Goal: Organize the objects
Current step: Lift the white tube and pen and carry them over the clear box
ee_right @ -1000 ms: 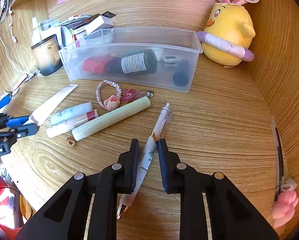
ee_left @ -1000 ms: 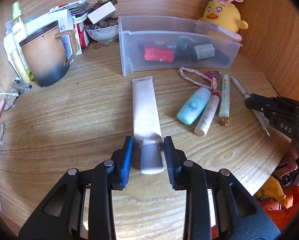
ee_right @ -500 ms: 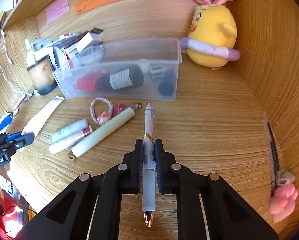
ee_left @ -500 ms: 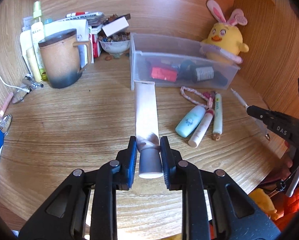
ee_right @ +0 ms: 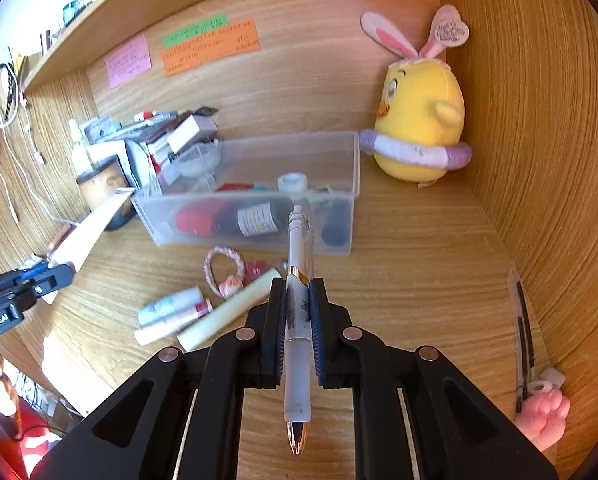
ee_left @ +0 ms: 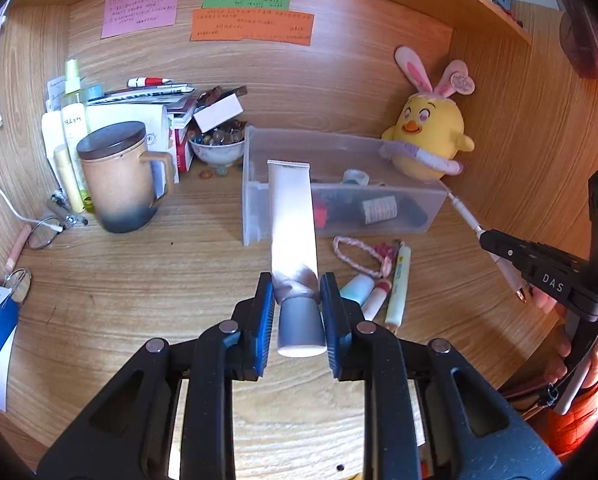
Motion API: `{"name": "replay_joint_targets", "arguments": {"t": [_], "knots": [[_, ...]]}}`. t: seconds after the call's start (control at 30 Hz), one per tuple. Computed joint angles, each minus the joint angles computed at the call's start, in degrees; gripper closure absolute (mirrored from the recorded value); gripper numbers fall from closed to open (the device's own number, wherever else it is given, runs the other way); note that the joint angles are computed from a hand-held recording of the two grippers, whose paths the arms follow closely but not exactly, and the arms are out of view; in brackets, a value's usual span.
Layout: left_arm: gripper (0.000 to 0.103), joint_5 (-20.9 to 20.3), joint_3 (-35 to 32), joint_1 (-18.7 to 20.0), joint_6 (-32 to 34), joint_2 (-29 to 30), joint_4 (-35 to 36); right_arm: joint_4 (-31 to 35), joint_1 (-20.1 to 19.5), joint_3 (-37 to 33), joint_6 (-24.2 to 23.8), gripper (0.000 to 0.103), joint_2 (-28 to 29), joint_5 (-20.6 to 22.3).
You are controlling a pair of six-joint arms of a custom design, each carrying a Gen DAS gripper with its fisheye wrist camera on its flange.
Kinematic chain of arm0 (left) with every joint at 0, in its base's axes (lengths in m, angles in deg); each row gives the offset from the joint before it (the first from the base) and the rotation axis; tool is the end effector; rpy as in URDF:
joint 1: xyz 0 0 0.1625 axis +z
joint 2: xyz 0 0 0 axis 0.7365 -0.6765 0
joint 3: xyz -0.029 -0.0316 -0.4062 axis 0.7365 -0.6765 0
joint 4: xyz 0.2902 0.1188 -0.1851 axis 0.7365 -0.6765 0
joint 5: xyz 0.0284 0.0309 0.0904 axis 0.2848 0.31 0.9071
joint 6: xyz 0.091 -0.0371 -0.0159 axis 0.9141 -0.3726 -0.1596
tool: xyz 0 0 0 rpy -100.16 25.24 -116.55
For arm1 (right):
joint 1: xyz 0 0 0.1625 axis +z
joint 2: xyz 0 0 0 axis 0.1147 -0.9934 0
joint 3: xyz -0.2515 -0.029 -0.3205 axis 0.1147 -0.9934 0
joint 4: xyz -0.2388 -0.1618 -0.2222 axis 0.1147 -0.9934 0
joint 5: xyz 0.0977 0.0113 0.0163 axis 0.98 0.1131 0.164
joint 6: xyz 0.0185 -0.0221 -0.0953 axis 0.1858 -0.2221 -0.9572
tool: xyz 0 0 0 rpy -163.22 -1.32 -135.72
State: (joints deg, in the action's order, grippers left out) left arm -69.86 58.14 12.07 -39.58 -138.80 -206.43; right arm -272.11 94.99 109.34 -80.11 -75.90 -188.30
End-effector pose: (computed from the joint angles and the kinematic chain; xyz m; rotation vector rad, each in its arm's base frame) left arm -0.0785 -0.5284 0.1984 0.4688 2.3241 -1.0523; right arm 0.2136 -0.5670 0.0190 0.6444 -2.3699 1.0338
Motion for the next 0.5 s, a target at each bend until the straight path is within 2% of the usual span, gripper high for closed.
{"name": "replay_joint_targets", "arguments": {"t": [0.27,0.5], "knots": [[0.081,-2.98,-6.85,1.33,1.04,3.28,2.24,1.98,0.93,-4.95,-2.29,0.093,0.96,0.33],[0.081,-5.93,-13.47,2.76,0.61,5.28,8.82,5.63,1.16,-10.75,-2.72,0.093,2.49,0.66]]}}
